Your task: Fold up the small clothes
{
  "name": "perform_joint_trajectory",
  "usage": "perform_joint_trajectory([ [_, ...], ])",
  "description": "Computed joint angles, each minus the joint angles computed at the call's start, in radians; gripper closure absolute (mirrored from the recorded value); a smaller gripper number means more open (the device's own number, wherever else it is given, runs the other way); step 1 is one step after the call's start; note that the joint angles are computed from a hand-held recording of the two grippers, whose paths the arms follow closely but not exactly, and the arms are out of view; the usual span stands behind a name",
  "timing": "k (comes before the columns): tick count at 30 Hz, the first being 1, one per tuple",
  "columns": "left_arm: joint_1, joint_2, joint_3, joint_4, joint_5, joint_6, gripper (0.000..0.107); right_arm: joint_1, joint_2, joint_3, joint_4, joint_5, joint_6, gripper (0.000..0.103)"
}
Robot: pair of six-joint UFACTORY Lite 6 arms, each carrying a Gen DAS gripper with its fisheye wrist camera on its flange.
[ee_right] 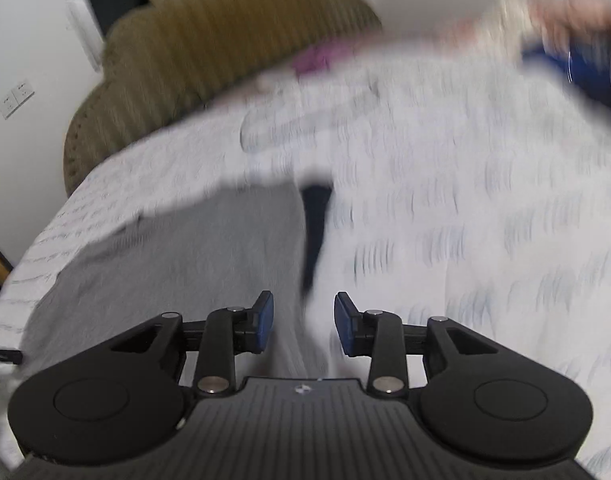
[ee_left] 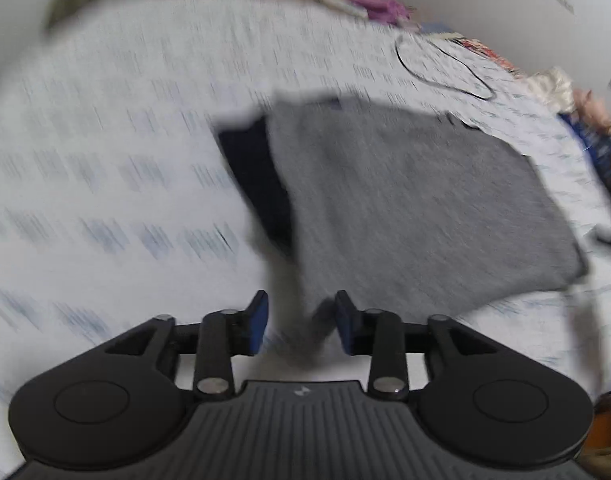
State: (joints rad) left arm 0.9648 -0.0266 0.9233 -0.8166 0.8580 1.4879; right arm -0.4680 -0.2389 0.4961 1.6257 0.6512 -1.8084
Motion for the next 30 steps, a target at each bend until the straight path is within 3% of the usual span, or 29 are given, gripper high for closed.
perform_joint_trajectory([
  [1,-0.023,-0.032,-0.011,-0.052,-0.048,0.043,0.059,0.055,0.008,0.029,0.033,-0.005,-0.019,0.066],
  [3,-0.1,-0.049,-0.01,-0.164,-0.148,0.107,0.034,0.193,0.083,0.109,0.112,-0.024,-0.071,0.06],
  [5,-0.208,-0.017,0.012,-0.257,-0.239,0.153,0.028,0.338,0.239,0.231,0.212,-0.055,-0.176,0.05],
  [7,-0.357,0.042,0.041,-0.284,-0.41,0.148,0.02,0.475,0.418,0.372,0.305,-0.138,-0.231,0.048],
  [9,-0.471,0.162,0.115,-0.166,-0.599,-0.022,0.019,0.567,0.58,0.499,0.488,-0.239,-0.397,0.048],
  [10,-0.487,0.248,0.175,-0.09,-0.642,-0.127,0.019,0.597,0.651,0.563,0.593,-0.305,-0.502,0.047],
  [12,-0.446,0.404,0.308,0.038,-0.601,-0.336,0.019,0.627,0.702,0.619,0.802,-0.408,-0.711,0.046],
  [15,-0.295,0.588,0.501,-0.064,-0.309,-0.452,0.015,0.657,0.596,0.505,1.038,-0.347,-0.901,0.04],
  [17,-0.22,0.666,0.588,-0.172,-0.164,-0.433,0.011,0.698,0.543,0.442,1.001,-0.283,-0.91,0.033],
  [21,-0.241,0.727,0.685,-0.157,-0.095,-0.493,0.012,0.8,0.585,0.486,0.918,-0.272,-0.859,0.031],
  [22,-0.25,0.727,0.684,-0.164,-0.09,-0.476,0.014,0.825,0.605,0.508,0.923,-0.278,-0.851,0.031],
  [23,-0.263,0.725,0.677,-0.17,-0.093,-0.451,0.038,0.851,0.628,0.547,0.91,-0.296,-0.822,0.031],
  [24,-0.278,0.718,0.669,-0.154,-0.109,-0.444,0.08,0.867,0.655,0.582,0.876,-0.304,-0.783,0.031],
  [25,-0.29,0.735,0.695,-0.127,-0.106,-0.464,0.089,0.884,0.68,0.611,0.855,-0.314,-0.76,0.03],
  [27,-0.29,0.752,0.725,-0.142,-0.097,-0.458,0.094,0.917,0.722,0.664,0.866,-0.347,-0.765,0.029],
  [30,-0.313,0.673,0.643,-0.265,-0.259,-0.282,0.095,0.965,0.716,0.665,1.063,-0.369,-0.937,0.029],
])
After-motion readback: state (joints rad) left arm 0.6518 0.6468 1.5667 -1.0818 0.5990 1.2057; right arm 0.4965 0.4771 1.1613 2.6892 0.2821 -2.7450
